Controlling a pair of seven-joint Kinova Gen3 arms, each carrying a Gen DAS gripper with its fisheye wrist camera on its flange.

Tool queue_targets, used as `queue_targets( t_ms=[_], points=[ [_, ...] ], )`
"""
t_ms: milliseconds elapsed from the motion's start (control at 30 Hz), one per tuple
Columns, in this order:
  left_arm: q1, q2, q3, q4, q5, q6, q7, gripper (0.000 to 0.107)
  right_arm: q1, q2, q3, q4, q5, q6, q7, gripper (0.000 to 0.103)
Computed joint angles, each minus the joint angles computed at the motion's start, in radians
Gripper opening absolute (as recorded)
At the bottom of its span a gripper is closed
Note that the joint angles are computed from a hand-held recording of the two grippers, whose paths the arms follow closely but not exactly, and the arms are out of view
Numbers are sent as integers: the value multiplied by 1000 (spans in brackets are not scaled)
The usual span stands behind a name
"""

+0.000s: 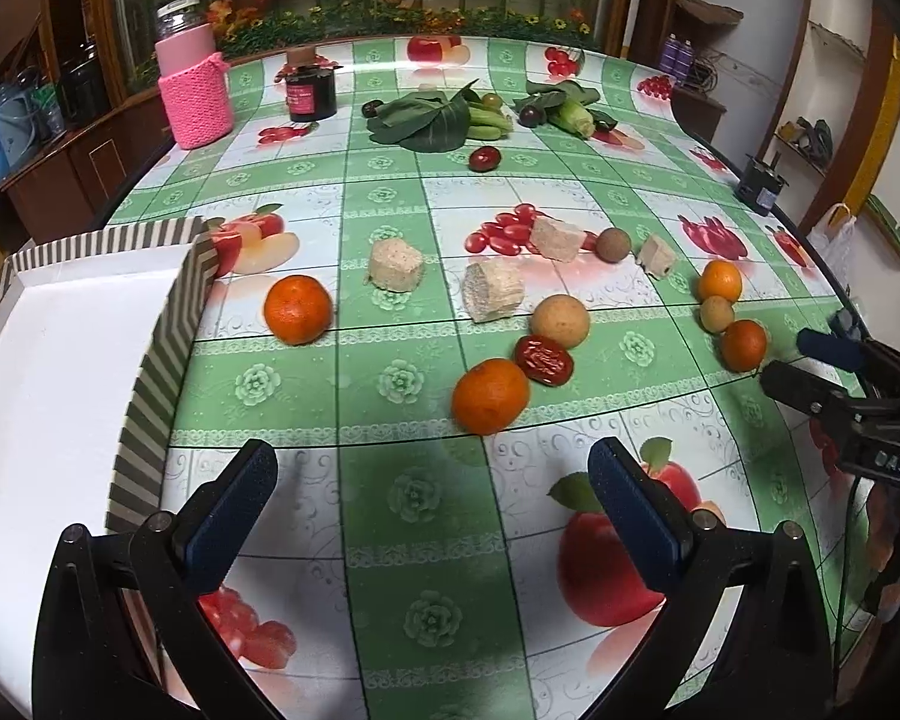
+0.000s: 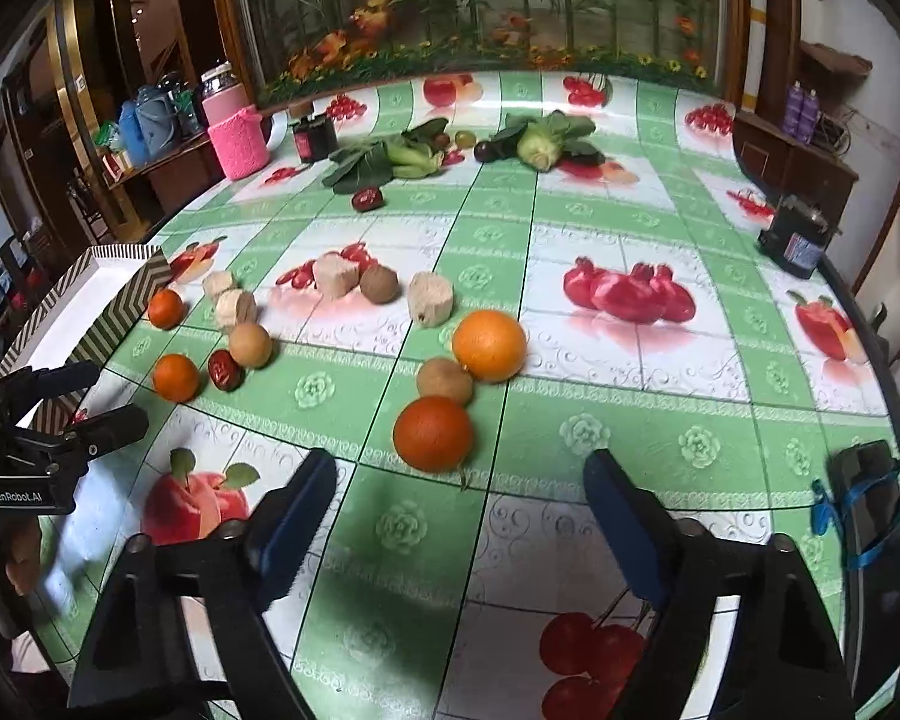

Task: Organize fruits
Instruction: 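Grasp a tangerine with the left tool while the right tool grasps a dark orange, then carry both fruits into the white tray and open both tools to release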

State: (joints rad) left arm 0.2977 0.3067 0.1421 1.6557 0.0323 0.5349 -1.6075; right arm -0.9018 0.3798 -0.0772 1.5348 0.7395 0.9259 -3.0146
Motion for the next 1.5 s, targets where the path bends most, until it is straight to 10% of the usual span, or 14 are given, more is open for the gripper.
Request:
queue_targets(
  t_ms=[500,800,1500],
  points=[
    [12,35,16,-37,9,1,-40,97,54,37,15,-25,-93,-85,133,37],
    [2,67,27,-56,34,7,-78,26,32,23,37,2,-78,-108,99,32],
    [-66,-36,14,-24,103,61,-108,26,-4,38,6,-98,-72,-132,148,32]
  ],
)
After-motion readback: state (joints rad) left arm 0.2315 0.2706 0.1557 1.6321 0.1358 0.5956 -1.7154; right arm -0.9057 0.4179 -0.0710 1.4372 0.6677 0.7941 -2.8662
